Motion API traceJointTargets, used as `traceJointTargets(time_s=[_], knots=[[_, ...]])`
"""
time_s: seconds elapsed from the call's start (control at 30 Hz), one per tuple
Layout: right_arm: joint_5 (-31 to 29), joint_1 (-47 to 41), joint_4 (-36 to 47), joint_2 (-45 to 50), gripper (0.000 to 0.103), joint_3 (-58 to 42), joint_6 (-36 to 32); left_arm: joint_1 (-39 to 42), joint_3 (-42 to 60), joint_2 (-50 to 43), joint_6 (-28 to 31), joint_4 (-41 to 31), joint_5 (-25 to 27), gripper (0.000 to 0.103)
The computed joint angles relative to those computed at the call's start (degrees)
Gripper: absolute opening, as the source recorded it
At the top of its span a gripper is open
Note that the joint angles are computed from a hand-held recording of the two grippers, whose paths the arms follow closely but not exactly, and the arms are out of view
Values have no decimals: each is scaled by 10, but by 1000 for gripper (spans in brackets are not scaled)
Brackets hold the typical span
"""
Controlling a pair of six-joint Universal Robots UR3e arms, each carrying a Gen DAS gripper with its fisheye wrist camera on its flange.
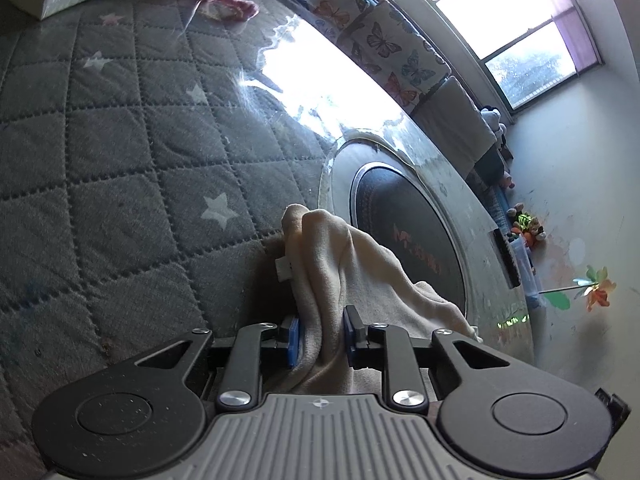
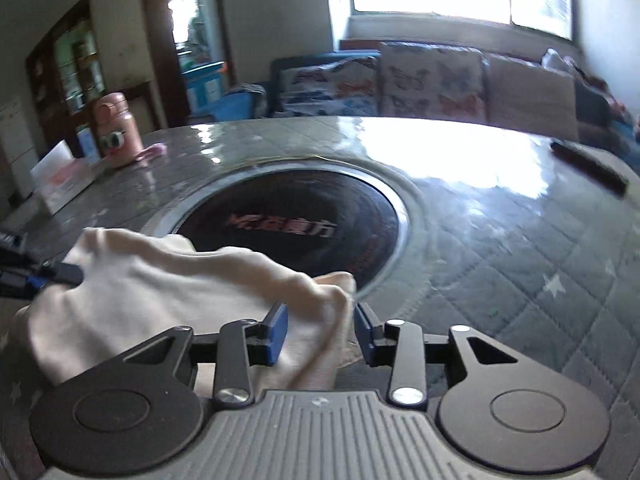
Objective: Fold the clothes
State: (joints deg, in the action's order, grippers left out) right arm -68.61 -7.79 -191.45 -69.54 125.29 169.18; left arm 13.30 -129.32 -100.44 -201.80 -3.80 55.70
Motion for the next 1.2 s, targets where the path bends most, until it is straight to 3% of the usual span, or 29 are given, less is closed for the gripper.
traceJointTargets(time_s=[0.2, 0.23, 0.3, 0.67, 0.97, 1.2], knots=[[35, -20, 21, 11, 37, -11, 23, -17, 1, 2, 17, 11, 26, 20], [44, -23, 29, 11, 32, -15, 24, -21, -1, 2, 19, 16, 30, 18], [54, -23, 41, 12, 12, -23, 27, -24, -6, 7, 22, 25, 36, 17], [53, 33, 74, -31, 8, -77, 15, 35, -76, 113, 46, 28, 3, 15], [34, 141, 149, 64, 8, -286, 35, 203, -138, 276, 110, -74, -62, 15], [30, 201, 213, 188, 8, -491, 53, 279, -123, 297, 129, -106, -62, 15]])
